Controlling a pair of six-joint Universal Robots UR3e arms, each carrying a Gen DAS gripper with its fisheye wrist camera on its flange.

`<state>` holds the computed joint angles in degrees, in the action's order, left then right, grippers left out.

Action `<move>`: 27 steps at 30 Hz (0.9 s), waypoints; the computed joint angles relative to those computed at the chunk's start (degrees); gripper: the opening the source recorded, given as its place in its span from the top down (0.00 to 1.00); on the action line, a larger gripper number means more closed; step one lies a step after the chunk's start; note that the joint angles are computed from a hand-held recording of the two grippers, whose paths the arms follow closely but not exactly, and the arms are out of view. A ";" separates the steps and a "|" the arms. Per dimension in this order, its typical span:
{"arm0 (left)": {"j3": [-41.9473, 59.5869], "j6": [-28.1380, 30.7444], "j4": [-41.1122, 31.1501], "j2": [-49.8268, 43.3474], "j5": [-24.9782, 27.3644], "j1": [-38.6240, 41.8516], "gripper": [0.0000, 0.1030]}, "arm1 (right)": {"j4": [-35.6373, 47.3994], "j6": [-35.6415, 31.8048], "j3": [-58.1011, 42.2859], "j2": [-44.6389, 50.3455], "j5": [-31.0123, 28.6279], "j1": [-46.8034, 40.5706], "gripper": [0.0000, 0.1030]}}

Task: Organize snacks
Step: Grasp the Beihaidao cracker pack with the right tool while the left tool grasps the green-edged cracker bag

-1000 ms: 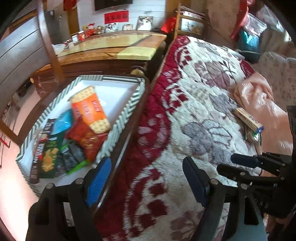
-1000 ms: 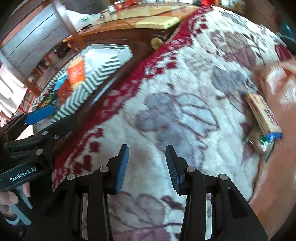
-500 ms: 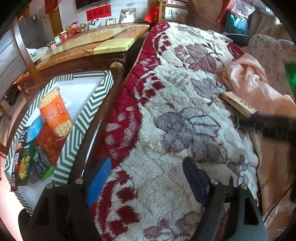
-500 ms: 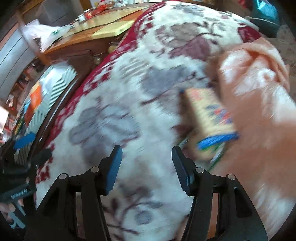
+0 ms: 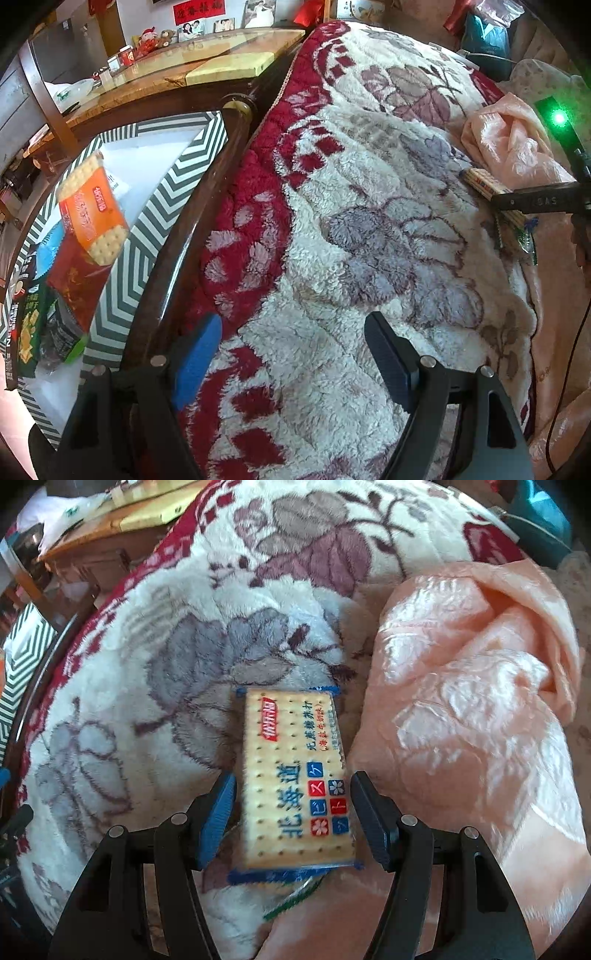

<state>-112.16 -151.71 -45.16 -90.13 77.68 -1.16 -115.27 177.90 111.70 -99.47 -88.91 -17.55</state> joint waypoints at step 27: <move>21.79 -7.57 -6.53 -16.98 -6.56 -21.52 0.21 | 19.03 -17.06 7.73 -36.23 16.29 -26.97 0.46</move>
<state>-90.37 -159.28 -51.69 -107.11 71.13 -22.68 -96.24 160.84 119.43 -135.70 -72.63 -44.52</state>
